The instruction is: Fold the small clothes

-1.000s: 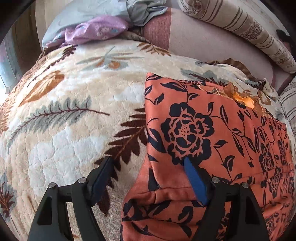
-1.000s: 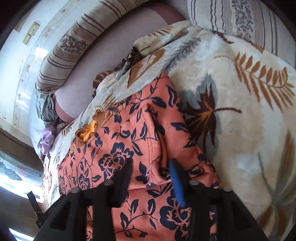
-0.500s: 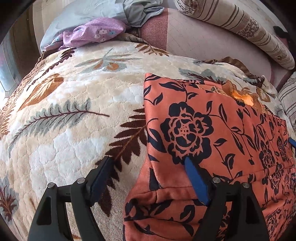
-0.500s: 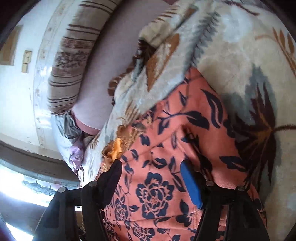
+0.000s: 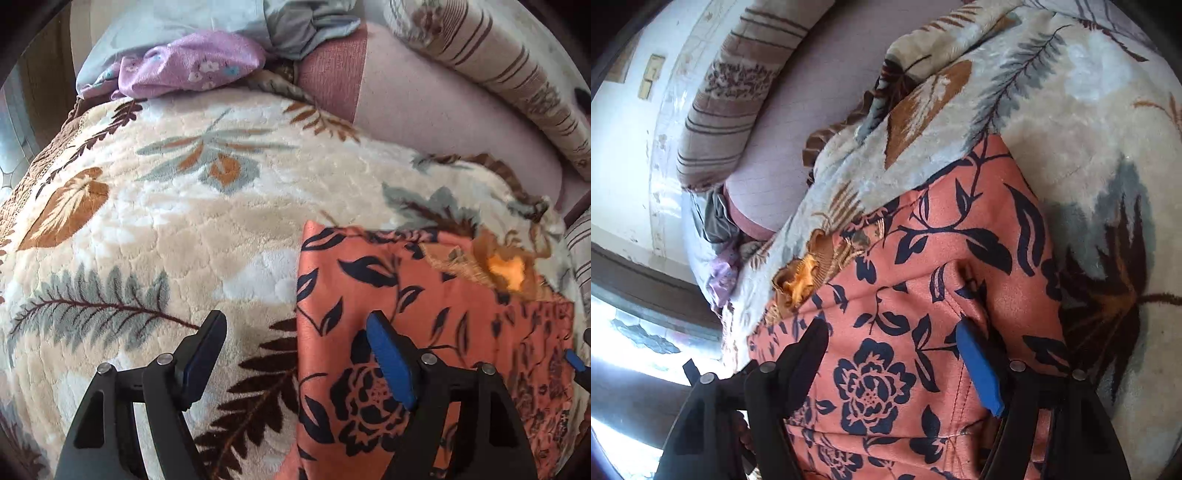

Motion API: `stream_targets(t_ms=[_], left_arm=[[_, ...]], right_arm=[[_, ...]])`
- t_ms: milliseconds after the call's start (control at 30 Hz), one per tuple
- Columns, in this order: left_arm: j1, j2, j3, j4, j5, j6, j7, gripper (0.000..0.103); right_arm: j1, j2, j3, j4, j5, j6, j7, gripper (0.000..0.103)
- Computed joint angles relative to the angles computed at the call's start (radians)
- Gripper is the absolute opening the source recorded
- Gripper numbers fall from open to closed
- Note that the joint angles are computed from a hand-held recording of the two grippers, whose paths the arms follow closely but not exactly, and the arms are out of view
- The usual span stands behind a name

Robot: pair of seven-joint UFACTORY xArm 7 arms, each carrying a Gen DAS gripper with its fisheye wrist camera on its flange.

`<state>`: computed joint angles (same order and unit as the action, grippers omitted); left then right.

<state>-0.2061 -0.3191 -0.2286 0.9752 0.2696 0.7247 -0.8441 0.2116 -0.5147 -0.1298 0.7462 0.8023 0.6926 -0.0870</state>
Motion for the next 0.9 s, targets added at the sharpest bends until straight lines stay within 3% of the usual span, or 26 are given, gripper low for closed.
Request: stream_targets(t_ms=[67, 133, 167, 233, 300, 367, 500, 700, 800, 900], left_arm=[[-0.020, -0.040, 0.009, -0.036, 0.027, -0.033, -0.018, 0.079], [-0.001, 0.012, -0.023, 0.000, -0.020, 0.074, 0.065, 0.079], [-0.027, 0.021, 0.000, -0.003, -0.033, 0.094, 0.071, 0.080], [-0.023, -0.026, -0.005, -0.016, -0.021, 0.104, 0.036, 0.079], [-0.026, -0.116, -0.007, -0.064, -0.036, 0.069, 0.002, 0.079], [-0.042, -0.223, -0.011, -0.122, -0.069, 0.066, -0.006, 0.080], [-0.119, -0.484, -0.017, -0.261, -0.172, 0.169, 0.056, 0.080], [-0.255, -0.865, -0.053, -0.420, -0.384, 0.456, 0.047, 0.080], [-0.277, -0.967, -0.110, -0.437, -0.452, 0.555, 0.000, 0.080], [-0.282, -1.030, -0.141, -0.442, -0.522, 0.587, -0.063, 0.080]], right_arm=[[0.023, -0.012, -0.009, -0.001, 0.020, -0.011, -0.054, 0.077], [-0.012, 0.052, 0.011, 0.016, -0.024, 0.022, -0.039, 0.080], [0.003, 0.061, -0.016, 0.012, -0.001, 0.027, -0.030, 0.079], [-0.022, -0.004, 0.005, -0.013, 0.020, 0.004, 0.027, 0.079], [-0.020, -0.098, 0.014, -0.040, -0.012, -0.005, 0.004, 0.081], [-0.038, -0.208, 0.013, -0.087, -0.066, 0.039, 0.046, 0.081], [-0.118, -0.502, -0.038, -0.223, -0.204, 0.240, 0.146, 0.081], [-0.296, -0.818, -0.242, -0.299, -0.424, 0.732, 0.173, 0.081], [-0.379, -0.904, -0.323, -0.331, -0.408, 0.878, 0.172, 0.081], [-0.437, -0.961, -0.339, -0.354, -0.372, 0.955, 0.173, 0.081]])
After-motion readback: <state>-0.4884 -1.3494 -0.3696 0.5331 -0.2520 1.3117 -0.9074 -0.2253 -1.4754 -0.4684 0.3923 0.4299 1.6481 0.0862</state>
